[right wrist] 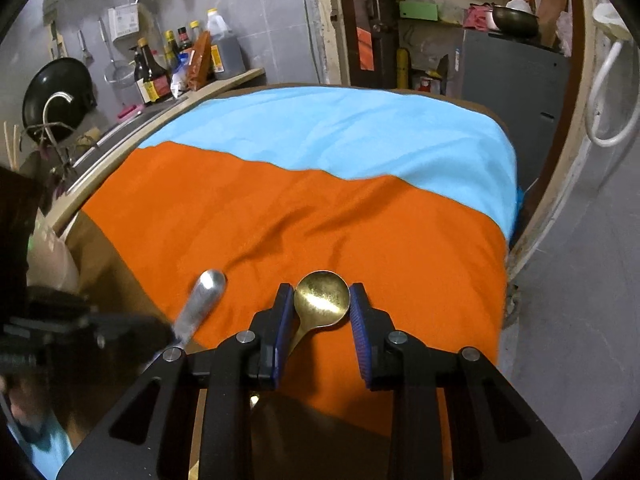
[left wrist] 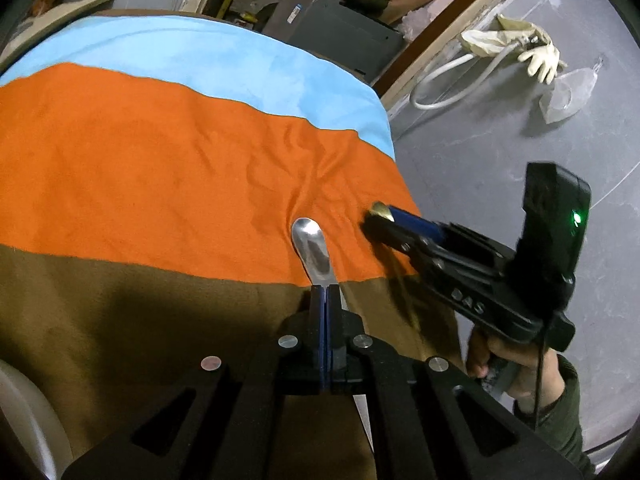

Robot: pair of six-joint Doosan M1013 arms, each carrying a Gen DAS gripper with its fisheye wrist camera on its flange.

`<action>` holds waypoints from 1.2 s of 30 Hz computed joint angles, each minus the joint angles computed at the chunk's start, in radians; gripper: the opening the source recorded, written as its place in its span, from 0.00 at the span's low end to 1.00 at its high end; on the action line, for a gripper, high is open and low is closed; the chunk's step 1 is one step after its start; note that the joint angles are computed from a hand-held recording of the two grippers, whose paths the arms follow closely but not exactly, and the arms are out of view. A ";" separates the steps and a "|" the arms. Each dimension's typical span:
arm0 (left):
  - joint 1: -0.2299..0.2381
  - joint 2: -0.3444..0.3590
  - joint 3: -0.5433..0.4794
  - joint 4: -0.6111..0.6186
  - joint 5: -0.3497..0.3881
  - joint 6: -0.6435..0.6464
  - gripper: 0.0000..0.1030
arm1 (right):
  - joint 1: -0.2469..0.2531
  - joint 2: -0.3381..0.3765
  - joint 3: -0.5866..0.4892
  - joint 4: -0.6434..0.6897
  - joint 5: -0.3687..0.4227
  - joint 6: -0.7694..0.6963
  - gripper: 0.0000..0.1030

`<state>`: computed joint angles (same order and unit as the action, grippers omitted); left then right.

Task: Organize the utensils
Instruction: 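Grasp the silver spoon with the left tool while the right tool grasps the gold spoon, then lift both spoons and carry them up to the white caddy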

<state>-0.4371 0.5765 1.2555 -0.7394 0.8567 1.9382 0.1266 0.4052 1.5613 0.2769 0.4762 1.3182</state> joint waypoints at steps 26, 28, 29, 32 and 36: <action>-0.130 0.086 -0.185 0.583 0.076 -0.113 0.20 | -0.056 -0.046 0.093 0.342 -0.041 -0.307 0.25; -0.139 0.085 -0.175 0.625 0.046 -0.110 0.20 | -0.056 -0.046 0.093 0.353 -0.041 -0.309 0.25; -0.139 0.086 -0.174 0.626 0.038 -0.104 0.20 | -0.057 -0.046 0.095 0.366 -0.042 -0.312 0.25; -0.138 0.081 -0.157 0.624 0.003 -0.079 0.19 | -0.055 -0.048 0.099 0.369 -0.049 -0.301 0.25; -0.126 0.055 -0.097 0.560 -0.089 -0.042 0.12 | -0.044 -0.056 0.110 0.319 -0.075 -0.248 0.25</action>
<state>-0.5633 0.6317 1.1586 -0.1796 0.7677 1.8957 0.0826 0.3492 1.6713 0.5957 0.4014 1.0705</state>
